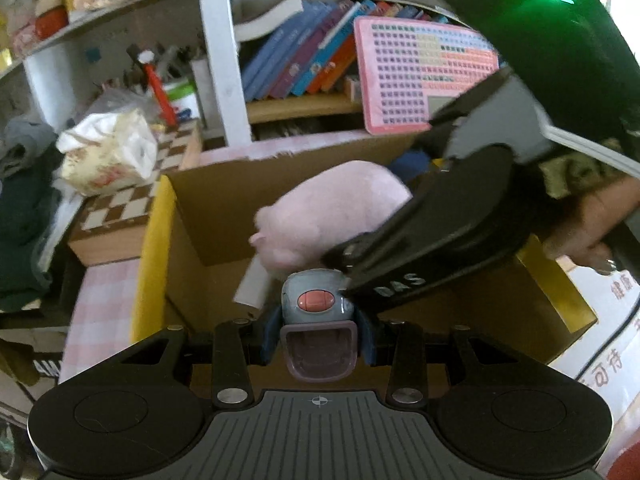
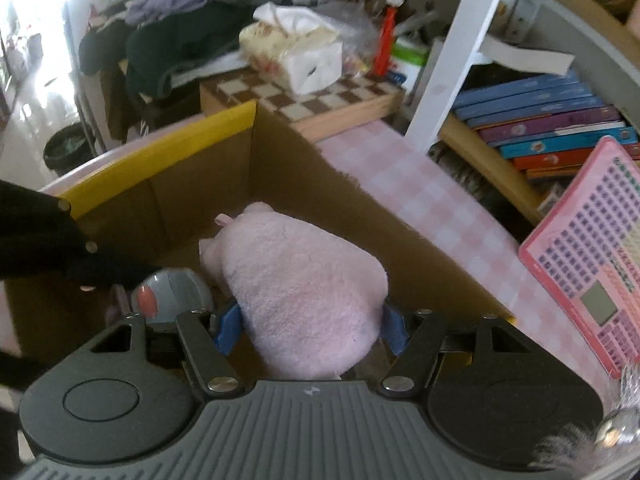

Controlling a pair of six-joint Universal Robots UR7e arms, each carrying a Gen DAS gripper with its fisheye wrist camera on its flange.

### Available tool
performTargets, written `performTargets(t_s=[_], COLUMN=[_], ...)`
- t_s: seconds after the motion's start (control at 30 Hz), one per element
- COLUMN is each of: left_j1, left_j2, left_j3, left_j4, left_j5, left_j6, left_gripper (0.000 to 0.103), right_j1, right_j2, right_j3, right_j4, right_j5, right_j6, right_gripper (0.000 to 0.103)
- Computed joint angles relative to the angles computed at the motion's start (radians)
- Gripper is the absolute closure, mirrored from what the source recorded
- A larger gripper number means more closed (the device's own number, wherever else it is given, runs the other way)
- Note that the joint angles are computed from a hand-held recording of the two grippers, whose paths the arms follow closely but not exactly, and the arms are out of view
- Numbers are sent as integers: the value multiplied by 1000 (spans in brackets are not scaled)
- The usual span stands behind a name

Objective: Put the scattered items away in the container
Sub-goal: 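Lower the pig and grey toy into the yellow box and open both tools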

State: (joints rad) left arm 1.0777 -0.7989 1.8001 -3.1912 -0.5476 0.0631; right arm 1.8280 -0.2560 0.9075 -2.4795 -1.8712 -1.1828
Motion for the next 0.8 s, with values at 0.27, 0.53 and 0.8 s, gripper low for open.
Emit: performTargets(t_s=[0.27, 0.53, 0.8], left_j1=[15, 22, 23], left_j2=[6, 12, 23], left_j3=[-21, -35, -45], left_j4=[67, 105, 79], left_j5=[-4, 2, 5], left_j6=[-26, -58, -42], left_gripper=[65, 65, 59], right_j1=[0, -1, -11], right_j2=[77, 121, 127], right_j3=[-161, -242, -267], right_j4=[156, 217, 240], right_j5=[-26, -35, -24], right_j6=[88, 152, 252], right_gripper=[36, 35, 24])
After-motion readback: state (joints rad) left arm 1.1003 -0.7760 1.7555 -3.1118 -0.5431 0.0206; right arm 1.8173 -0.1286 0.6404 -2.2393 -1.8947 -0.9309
